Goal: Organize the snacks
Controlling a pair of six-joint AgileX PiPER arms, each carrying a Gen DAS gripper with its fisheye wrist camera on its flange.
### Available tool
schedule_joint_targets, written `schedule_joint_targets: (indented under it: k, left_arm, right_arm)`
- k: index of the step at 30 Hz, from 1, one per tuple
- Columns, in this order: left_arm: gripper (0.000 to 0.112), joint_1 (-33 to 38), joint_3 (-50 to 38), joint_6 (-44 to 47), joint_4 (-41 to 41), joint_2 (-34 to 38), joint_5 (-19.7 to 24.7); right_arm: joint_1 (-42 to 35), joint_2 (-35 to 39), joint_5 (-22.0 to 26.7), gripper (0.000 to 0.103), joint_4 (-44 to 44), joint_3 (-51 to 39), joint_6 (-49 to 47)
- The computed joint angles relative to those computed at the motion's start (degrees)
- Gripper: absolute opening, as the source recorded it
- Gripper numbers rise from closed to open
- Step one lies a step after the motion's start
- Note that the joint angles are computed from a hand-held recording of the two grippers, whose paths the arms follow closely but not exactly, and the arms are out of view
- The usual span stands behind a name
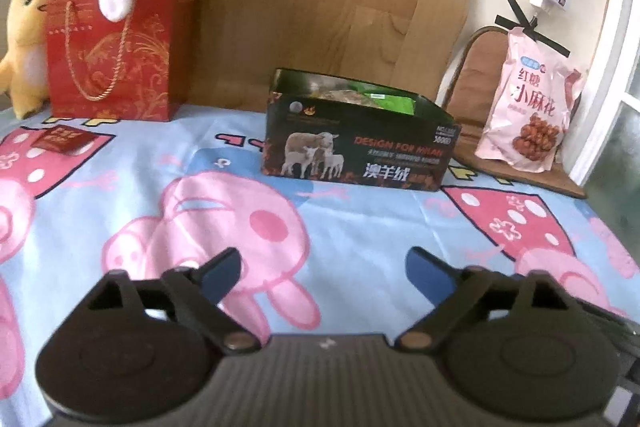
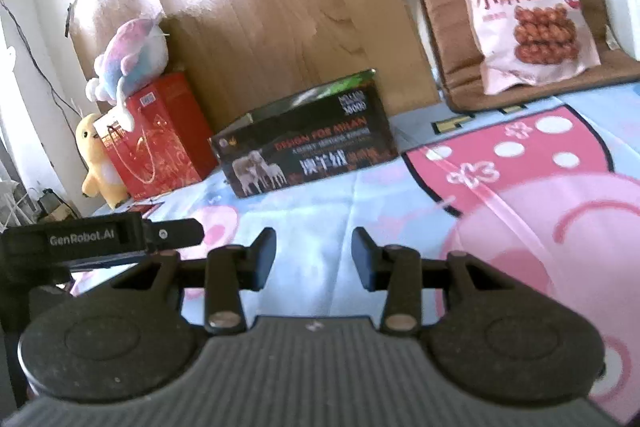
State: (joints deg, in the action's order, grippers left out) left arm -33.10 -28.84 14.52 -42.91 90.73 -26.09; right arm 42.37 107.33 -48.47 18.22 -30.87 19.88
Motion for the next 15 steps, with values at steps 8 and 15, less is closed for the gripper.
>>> schedule_joint_targets:
  k: [8, 15]
  left_arm:
    - [0.103, -6.08, 1.33, 10.41, -14.44, -0.21, -6.28]
    - [0.103, -6.64, 1.94, 10.23, -15.88, 0.46, -7.02]
  right_arm:
    - [2.9, 0.67, -3.09, 0.045, 4.76, 1.79, -1.52]
    - [3.68, 1.03, -4.99, 0.046, 5.97, 2.63, -1.2]
